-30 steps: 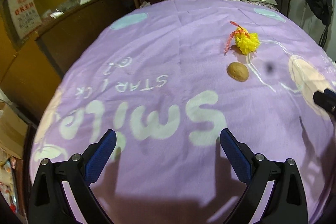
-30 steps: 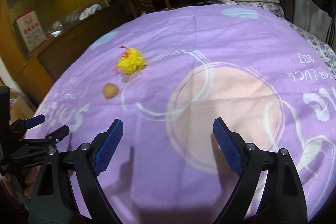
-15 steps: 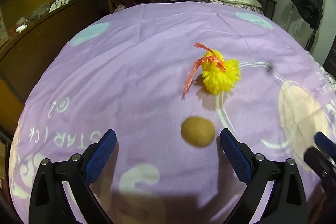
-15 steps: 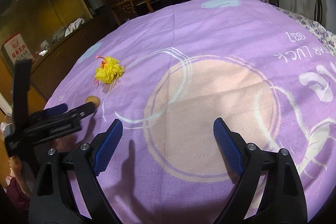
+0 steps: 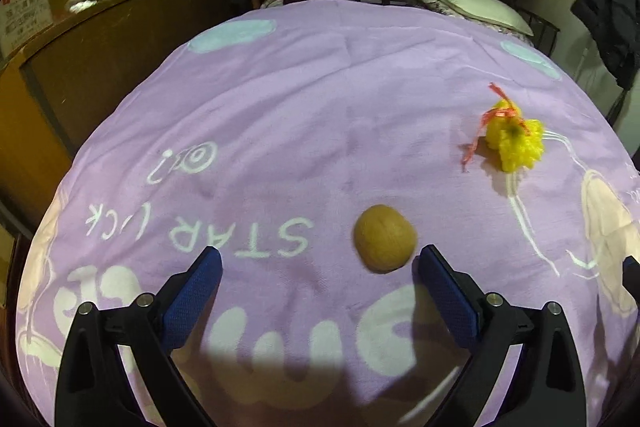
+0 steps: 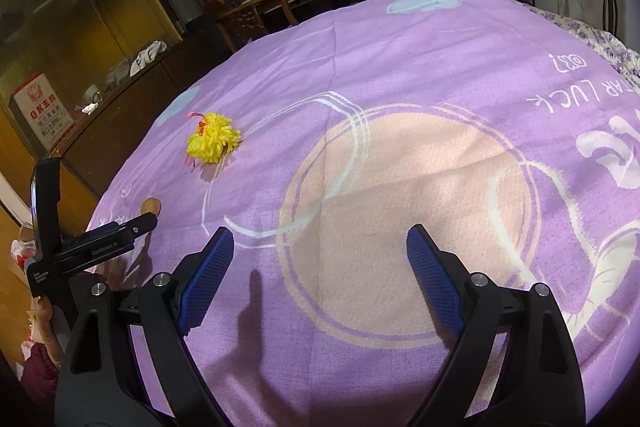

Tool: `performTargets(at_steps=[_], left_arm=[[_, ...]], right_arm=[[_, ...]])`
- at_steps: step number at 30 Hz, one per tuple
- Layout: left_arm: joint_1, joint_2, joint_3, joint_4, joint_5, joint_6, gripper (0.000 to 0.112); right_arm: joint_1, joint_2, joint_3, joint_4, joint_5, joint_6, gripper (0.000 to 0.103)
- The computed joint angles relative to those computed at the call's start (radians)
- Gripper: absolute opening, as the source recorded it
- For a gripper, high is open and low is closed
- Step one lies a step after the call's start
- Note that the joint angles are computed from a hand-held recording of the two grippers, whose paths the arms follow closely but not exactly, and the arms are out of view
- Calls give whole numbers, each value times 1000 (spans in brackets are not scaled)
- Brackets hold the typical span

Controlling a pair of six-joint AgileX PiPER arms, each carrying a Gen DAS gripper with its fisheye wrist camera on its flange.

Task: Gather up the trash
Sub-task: 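Grasp the brown walnut with the left gripper while the right grasps the yellow flower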

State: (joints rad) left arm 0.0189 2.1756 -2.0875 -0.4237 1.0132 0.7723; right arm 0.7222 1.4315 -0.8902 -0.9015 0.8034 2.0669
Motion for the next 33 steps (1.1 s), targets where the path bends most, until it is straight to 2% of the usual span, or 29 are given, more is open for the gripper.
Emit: performTargets(at_steps=[3, 7, 12, 20, 26, 29, 31, 33], left_arm=[[-19, -29, 58, -13, -53, 37, 97], [-21, -35, 78, -44, -60, 68, 82], [-13, -37, 89, -64, -58, 79, 71], [-38, -74, 164, -33, -132, 100, 67], [-41, -100, 213, -48, -163, 138, 54], [-34, -101, 214, -65, -152, 156, 45], [-33, -104, 220, -74, -149, 163, 33], [-29, -105, 222, -83, -146, 169, 33]], right_arm=[[-3, 7, -9, 9, 3, -12, 85], [-6, 17, -21, 21, 7, -30, 86], [-9, 25, -31, 33, 7, -46, 86], [-7, 36, -48, 52, 21, -70, 87], [-8, 49, -64, 71, 33, -98, 88], [-7, 57, -75, 78, 40, -107, 88], [-6, 61, -80, 83, 45, -114, 88], [-7, 71, -93, 92, 52, -127, 88]])
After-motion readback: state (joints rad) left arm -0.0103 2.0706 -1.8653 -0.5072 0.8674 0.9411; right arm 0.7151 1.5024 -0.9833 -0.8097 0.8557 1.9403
